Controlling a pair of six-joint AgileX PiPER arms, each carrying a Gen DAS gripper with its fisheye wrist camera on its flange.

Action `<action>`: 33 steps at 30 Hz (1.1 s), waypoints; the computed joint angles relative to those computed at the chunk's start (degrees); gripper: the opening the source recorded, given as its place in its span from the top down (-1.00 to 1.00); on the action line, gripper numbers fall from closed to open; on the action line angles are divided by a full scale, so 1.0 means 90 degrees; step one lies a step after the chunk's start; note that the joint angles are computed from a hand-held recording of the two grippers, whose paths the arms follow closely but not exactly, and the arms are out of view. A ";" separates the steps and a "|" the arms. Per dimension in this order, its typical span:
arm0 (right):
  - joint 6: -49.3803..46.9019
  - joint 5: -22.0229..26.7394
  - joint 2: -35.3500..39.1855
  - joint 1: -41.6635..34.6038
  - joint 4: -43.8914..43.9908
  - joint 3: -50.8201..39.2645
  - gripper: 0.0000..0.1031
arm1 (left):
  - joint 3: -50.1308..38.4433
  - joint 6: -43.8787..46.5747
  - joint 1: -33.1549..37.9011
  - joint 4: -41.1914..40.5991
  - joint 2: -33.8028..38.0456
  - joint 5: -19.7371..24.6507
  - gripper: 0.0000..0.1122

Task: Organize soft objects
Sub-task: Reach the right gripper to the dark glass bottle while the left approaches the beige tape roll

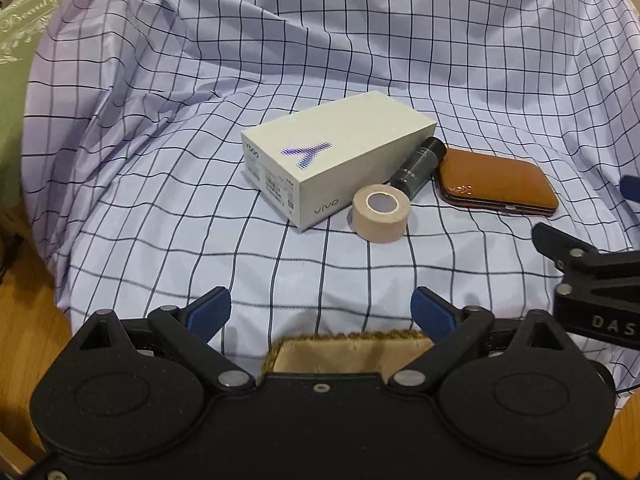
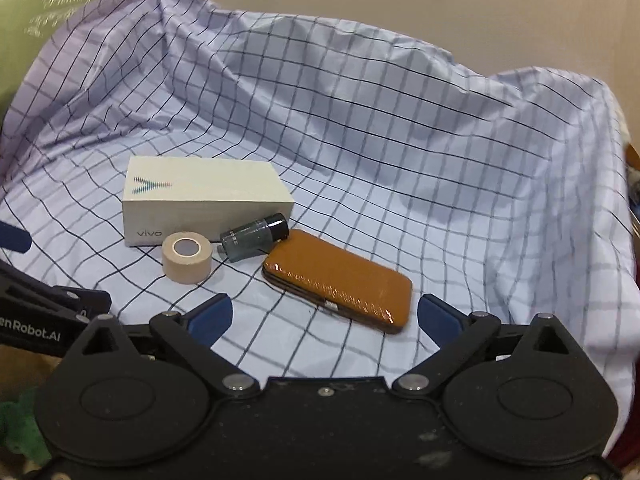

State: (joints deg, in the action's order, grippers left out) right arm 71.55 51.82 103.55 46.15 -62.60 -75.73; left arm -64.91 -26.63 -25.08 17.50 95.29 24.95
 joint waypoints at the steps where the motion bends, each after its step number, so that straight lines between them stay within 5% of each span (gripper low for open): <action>1: -0.0155 -0.0064 0.0108 -0.0067 0.0021 -0.0119 -0.90 | -0.0079 0.0103 0.0040 -0.0072 0.0081 0.0008 -0.67; 19: -0.3364 -0.1083 0.2035 -0.0991 0.0941 -0.2464 -0.71 | -0.0931 0.2011 0.0918 -0.2080 0.1009 0.0284 -0.66; 33: -0.4874 -0.1039 0.2894 -0.1290 0.1920 -0.3765 -0.69 | -0.0868 0.2832 0.1319 -0.2997 0.0883 0.0290 -0.66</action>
State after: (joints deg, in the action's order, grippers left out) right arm 27.69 42.47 129.60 34.55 -45.32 -109.62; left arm -72.72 -1.15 -13.20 -9.47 103.23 27.56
